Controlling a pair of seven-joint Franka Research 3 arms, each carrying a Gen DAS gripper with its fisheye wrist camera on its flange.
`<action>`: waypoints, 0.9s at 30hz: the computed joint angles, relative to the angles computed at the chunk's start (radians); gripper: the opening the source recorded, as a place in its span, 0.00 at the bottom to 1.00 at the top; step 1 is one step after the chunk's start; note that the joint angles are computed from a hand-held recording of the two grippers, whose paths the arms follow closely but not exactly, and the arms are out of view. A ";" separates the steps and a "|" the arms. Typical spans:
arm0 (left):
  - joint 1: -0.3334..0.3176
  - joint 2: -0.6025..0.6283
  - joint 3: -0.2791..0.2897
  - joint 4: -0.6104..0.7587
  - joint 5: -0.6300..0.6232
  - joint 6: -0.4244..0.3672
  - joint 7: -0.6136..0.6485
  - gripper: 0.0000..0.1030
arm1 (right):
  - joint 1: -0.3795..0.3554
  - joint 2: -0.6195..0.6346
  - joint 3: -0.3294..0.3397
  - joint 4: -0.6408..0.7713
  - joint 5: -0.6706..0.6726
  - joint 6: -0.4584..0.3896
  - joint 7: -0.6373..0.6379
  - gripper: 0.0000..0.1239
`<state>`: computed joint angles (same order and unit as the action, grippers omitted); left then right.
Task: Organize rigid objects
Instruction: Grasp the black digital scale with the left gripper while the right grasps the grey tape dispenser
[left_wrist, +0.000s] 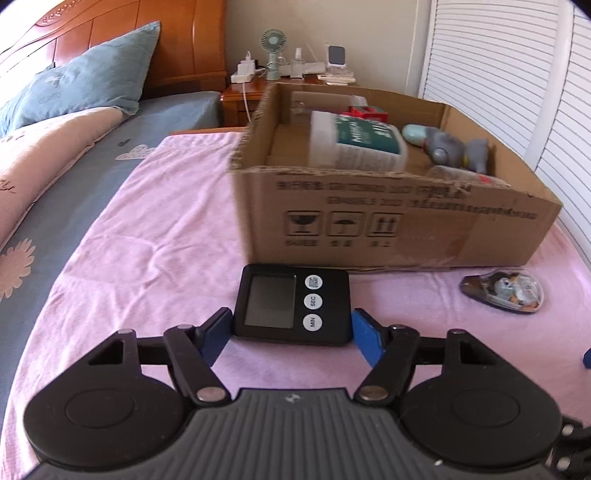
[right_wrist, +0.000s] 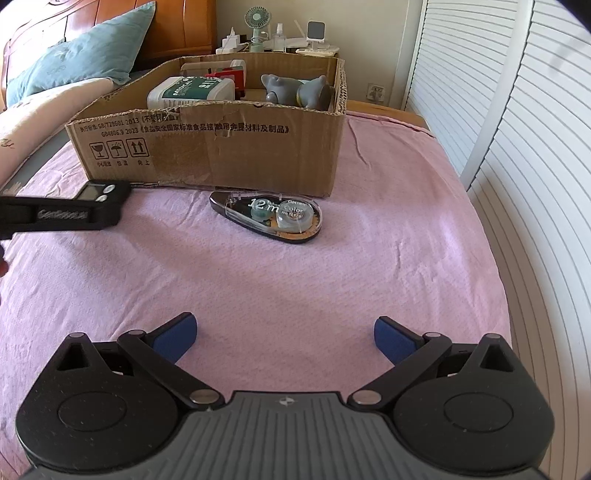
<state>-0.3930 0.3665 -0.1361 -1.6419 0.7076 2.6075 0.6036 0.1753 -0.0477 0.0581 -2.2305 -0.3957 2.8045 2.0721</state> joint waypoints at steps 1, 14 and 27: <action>0.002 -0.005 0.002 -0.009 0.002 0.006 -0.001 0.68 | 0.000 0.008 0.000 0.010 0.000 -0.003 0.001 0.83; 0.011 -0.020 0.004 -0.040 0.020 0.036 -0.009 0.68 | 0.074 0.174 -0.061 0.219 -0.007 -0.059 0.034 0.83; 0.009 -0.018 0.006 -0.035 0.029 0.029 -0.023 0.68 | 0.154 0.263 -0.132 0.339 -0.109 -0.097 0.213 0.83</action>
<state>-0.3841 0.3483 -0.1306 -1.6769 0.7370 2.6362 0.5807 0.3289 0.2151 -0.0737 -1.8915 -0.5050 2.7073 2.2853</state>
